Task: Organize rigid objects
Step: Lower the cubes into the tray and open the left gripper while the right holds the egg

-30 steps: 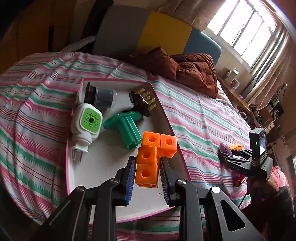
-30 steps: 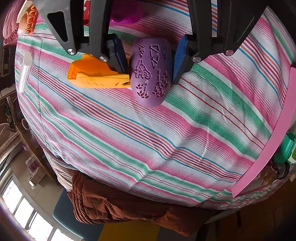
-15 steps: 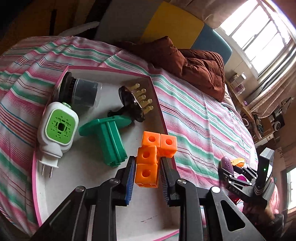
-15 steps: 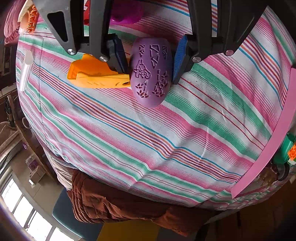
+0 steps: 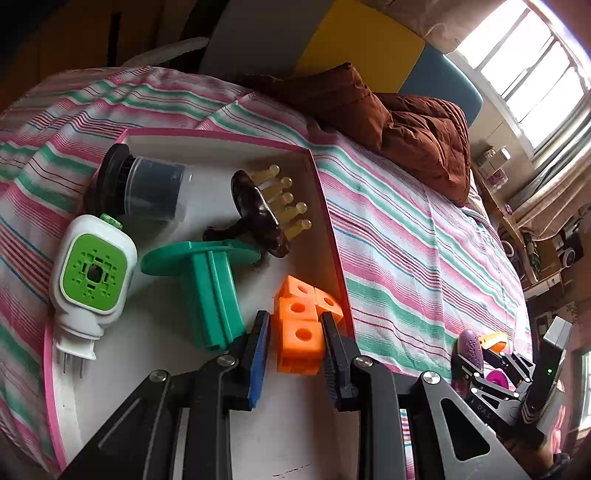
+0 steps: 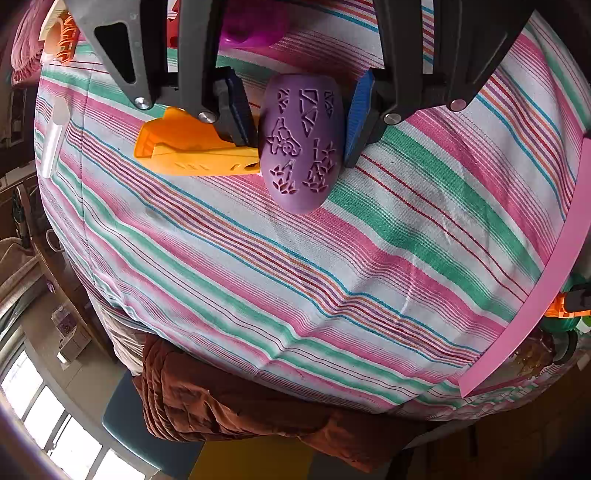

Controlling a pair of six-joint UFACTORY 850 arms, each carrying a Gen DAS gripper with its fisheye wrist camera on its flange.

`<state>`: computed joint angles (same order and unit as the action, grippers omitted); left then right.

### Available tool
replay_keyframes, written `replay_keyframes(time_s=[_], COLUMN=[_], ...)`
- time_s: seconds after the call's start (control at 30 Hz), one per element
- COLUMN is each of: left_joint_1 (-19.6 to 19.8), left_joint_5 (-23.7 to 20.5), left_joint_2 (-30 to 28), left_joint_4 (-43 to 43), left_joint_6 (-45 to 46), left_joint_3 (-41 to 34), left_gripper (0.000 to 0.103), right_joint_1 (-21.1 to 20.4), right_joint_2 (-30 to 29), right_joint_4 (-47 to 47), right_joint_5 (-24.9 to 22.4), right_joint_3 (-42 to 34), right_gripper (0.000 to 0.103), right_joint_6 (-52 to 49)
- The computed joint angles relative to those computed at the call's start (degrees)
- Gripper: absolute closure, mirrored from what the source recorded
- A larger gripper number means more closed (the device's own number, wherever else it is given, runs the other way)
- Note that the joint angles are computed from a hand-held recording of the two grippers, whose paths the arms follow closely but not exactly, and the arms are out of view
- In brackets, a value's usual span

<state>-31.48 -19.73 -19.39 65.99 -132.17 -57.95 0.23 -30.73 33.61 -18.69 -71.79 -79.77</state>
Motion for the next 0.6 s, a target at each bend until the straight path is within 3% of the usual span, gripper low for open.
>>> replay_keyframes(time_s=[0.13, 0.2, 0.37, 0.6], left_joint_1=[0.14, 0.14, -0.89, -5.11], left_joint_5=[0.53, 1.54, -0.50, -10.01], left_joint_2=[-0.21, -0.02, 0.16, 1.63], left_joint_4=[-1.73, -1.62, -2.20, -0.33], left_joint_6=[2.99, 2.67, 4.67, 8.52], left_joint_3=[-0.18, 0.28, 0.35, -0.29], left_gripper=[0.076, 0.070, 0.070, 0.069], right_joint_1=[0.00, -0.02, -0.02, -0.01], right_joint_2=[-0.01, -0.04, -0.02, 0.06], right_joint_4=[0.04, 0.03, 0.13, 0.34], right_joint_5=[-0.03, -0.04, 0.07, 0.21], right_joint_3=[0.00, -0.03, 0.01, 0.14], right_gripper=[0.057, 0.057, 0.057, 0.057], right_joint_6=[-0.07, -0.08, -0.25, -0.50])
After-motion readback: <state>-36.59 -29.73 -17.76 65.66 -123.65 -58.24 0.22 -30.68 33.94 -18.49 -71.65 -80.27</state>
